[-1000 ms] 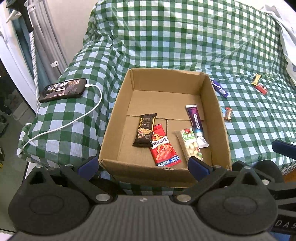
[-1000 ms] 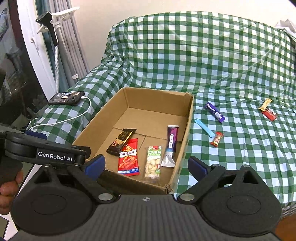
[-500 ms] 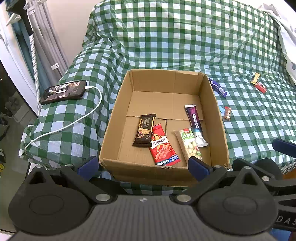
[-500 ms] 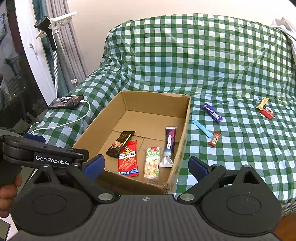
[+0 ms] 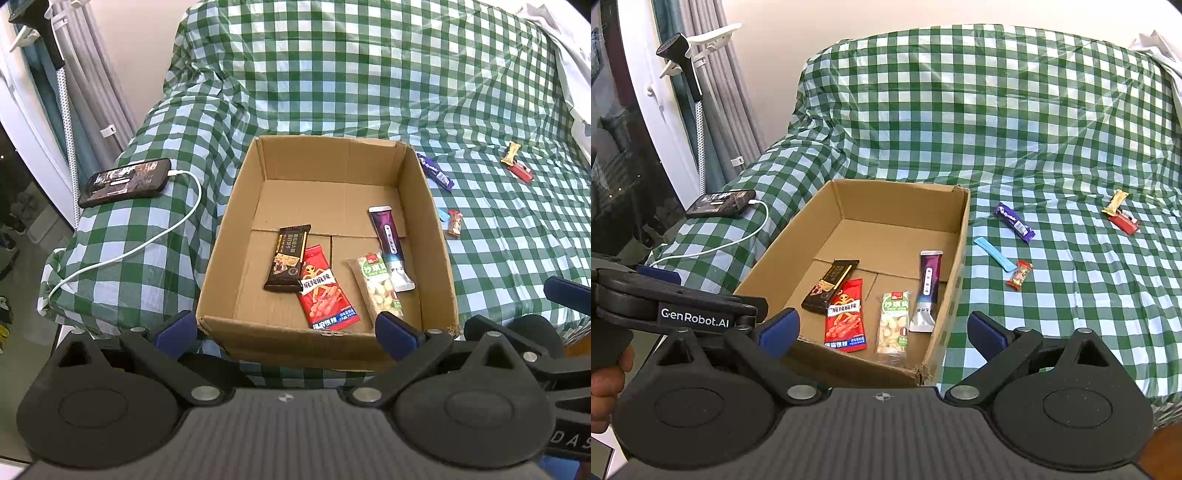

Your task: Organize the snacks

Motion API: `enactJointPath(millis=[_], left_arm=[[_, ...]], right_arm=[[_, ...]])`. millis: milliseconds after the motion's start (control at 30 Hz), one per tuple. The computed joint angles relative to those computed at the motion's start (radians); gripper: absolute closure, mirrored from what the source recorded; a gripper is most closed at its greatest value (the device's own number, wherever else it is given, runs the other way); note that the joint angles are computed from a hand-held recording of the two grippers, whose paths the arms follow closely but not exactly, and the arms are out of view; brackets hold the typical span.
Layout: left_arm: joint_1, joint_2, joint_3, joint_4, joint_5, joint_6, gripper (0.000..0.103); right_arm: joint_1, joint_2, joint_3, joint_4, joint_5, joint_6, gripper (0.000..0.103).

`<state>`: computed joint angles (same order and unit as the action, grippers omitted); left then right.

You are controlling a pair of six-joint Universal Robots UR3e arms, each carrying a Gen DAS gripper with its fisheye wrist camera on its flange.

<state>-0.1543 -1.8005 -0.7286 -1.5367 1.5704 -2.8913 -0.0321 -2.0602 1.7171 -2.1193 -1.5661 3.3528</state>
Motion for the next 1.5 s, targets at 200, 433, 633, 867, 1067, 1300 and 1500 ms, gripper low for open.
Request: enactJointPath(millis=[200,433,633,867,1067,1300,1500], left_arm=[[-0.002,-0.007,0.008,-0.012,-0.001,-0.002,0.0],[-0.014,-0.036,0.061,-0.047,0.004,-0.007,0.0],[-0.03,-0.063,0.104,-0.071,0.015,-0.016,0.0],[-0.042,-0.079,0.127,-0.096,0.026,-0.023,0.0],[-0.052,-0.102,0.16,-0.126,0.036,-0.028,0.0],[-0.07,-0.135,0.205,-0.152,0.057,-0.034,0.0],[-0.085,-0.166,0.243,-0.176,0.076,-0.037,0.0]], right_arm=[[-0.02,-0.014,0.009,0.005,0.016,-0.01,0.005],[-0.056,-0.046,0.036,0.018,0.04,-0.02,0.005],[-0.079,-0.056,0.031,0.046,0.053,-0.015,0.005],[-0.105,-0.061,0.029,0.079,0.072,-0.008,0.004],[-0.15,-0.068,0.029,0.12,0.109,-0.01,0.004],[-0.197,-0.083,0.039,0.148,0.148,-0.021,0.004],[-0.237,-0.086,0.04,0.185,0.184,-0.031,0.004]])
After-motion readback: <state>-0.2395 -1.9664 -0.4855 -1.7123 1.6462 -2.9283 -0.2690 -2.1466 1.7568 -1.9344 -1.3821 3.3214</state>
